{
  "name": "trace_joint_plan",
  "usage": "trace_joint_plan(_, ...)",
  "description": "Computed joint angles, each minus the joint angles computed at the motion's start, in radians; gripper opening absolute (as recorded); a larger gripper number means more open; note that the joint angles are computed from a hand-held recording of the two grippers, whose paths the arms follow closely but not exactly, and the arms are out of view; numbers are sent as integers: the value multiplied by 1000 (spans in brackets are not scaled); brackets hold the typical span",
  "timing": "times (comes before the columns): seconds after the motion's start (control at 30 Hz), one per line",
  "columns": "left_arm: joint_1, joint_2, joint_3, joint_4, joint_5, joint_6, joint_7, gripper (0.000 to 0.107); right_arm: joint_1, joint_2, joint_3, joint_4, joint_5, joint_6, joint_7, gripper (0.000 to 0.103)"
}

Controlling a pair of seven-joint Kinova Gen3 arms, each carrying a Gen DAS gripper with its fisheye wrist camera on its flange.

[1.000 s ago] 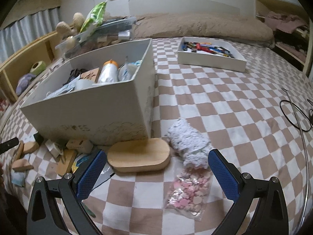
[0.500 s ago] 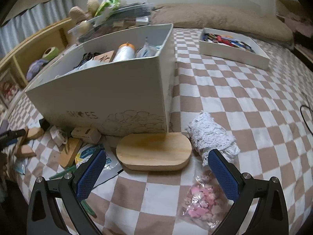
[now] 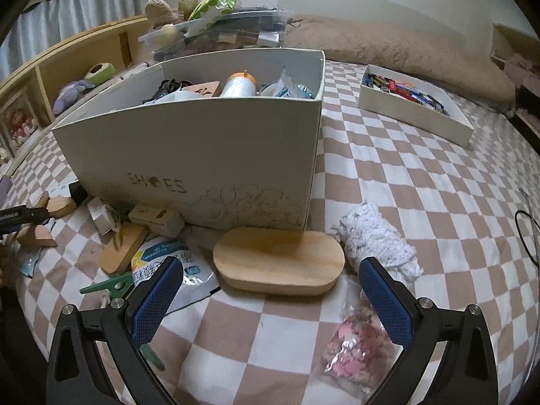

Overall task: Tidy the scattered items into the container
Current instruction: 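Grasp the cork panda coaster with the left gripper, then grasp the oval wooden lid with the right gripper while the left lifts the coaster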

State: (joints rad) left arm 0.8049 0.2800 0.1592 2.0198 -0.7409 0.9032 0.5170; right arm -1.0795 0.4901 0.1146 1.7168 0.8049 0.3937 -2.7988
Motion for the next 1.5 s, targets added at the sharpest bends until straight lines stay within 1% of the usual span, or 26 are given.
trace_joint_plan(0.1,2,-8,-1,13,-11,-13,17,103,13,-10,-11,12,-17,-24,-4,103)
trace_joint_plan(0.17,5,-17,-3,27,-27,-31,40,102,40,-9,-39,8,-54,-32,31,103)
trace_joint_plan(0.2,7,-26,-4,39,-42,-46,59,102,51,-1,-54,-5,-78,-18,59,103)
trace_joint_plan(0.27,10,-44,-2,63,-78,-77,99,102,46,17,-55,-35,-105,30,87,103)
trace_joint_plan(0.33,12,-50,4,73,-105,-90,127,100,53,35,-60,-59,-133,63,103,103)
trace_joint_plan(0.4,9,-53,10,79,-126,-101,141,100,72,51,-72,-80,-167,87,127,103)
trace_joint_plan(0.7,11,-43,25,67,-159,-99,136,100,86,99,-70,-144,-228,124,192,103)
trace_joint_plan(0.83,16,-38,24,62,-171,-93,130,100,77,106,-55,-157,-246,145,171,103)
trace_joint_plan(0.97,32,-36,25,59,-196,-82,143,100,57,107,-41,-158,-234,155,148,103)
trace_joint_plan(1.0,35,-36,26,58,-204,-80,145,100,56,103,-42,-152,-228,146,144,95)
trace_joint_plan(1.03,38,-34,28,56,-210,-75,144,100,53,99,-43,-145,-220,135,144,93)
trace_joint_plan(1.23,45,-30,31,51,-228,-70,144,100,1,78,-18,-120,-152,135,91,93)
trace_joint_plan(1.33,48,-33,31,55,-237,-70,159,100,10,58,-20,-95,-138,110,58,93)
trace_joint_plan(1.5,49,-35,35,57,-248,-67,173,100,27,25,-28,-59,-145,86,3,93)
